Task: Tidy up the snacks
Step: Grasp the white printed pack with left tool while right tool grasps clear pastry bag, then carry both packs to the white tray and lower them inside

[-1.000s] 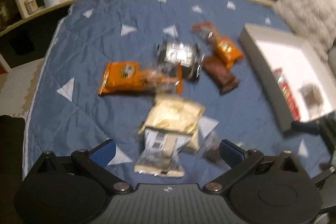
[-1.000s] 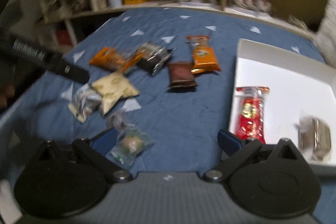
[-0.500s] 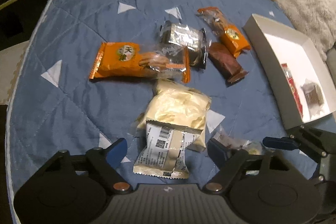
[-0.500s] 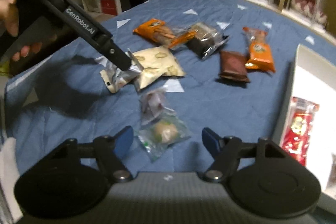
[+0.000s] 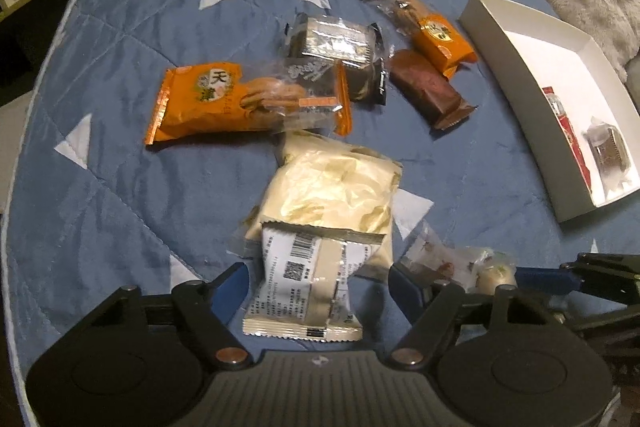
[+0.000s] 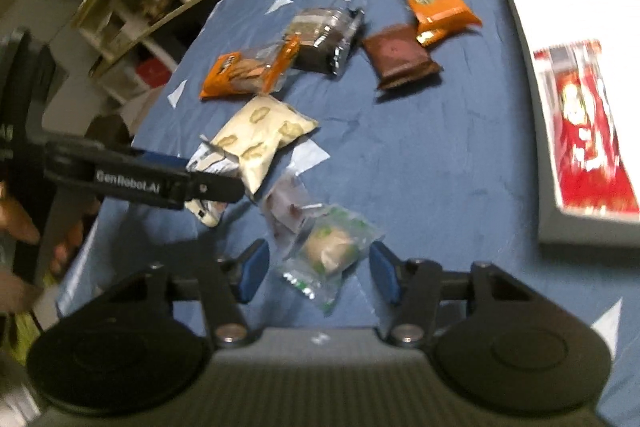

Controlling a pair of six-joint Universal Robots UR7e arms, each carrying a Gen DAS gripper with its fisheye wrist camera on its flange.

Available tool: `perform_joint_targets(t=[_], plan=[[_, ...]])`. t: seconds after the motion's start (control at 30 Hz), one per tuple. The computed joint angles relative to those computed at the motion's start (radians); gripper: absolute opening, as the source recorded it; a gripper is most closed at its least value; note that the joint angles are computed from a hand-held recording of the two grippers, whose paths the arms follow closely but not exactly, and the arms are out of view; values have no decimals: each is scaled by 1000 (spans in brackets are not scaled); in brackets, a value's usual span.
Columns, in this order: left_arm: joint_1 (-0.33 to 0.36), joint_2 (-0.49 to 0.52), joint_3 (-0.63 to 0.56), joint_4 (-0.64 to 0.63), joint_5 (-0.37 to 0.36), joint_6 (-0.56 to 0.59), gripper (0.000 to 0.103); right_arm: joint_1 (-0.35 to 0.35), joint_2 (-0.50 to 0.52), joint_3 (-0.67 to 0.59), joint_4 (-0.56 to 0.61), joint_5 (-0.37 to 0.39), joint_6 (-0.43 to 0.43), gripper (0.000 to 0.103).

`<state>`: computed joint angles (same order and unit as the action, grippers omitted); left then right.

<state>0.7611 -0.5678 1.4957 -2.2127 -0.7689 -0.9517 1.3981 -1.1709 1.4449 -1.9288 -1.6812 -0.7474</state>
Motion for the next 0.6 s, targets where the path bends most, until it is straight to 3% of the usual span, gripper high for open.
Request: perform_joint_targets(t=[0.07, 0.13, 0.3, 0.6], plan=[[1, 0, 5, -26, -28, 19, 77, -1, -3, 7, -11, -3, 27, 56], [0, 2, 7, -44, -49, 34, 77, 3, -3, 18, -41, -26, 25, 39], [-15, -2, 19, -53, -41, 19, 73, 10, -10, 13, -26, -64, -25, 38], [-24, 3, -8, 71, -18, -6, 69, 18, -52, 19, 9, -162, -175, 37]])
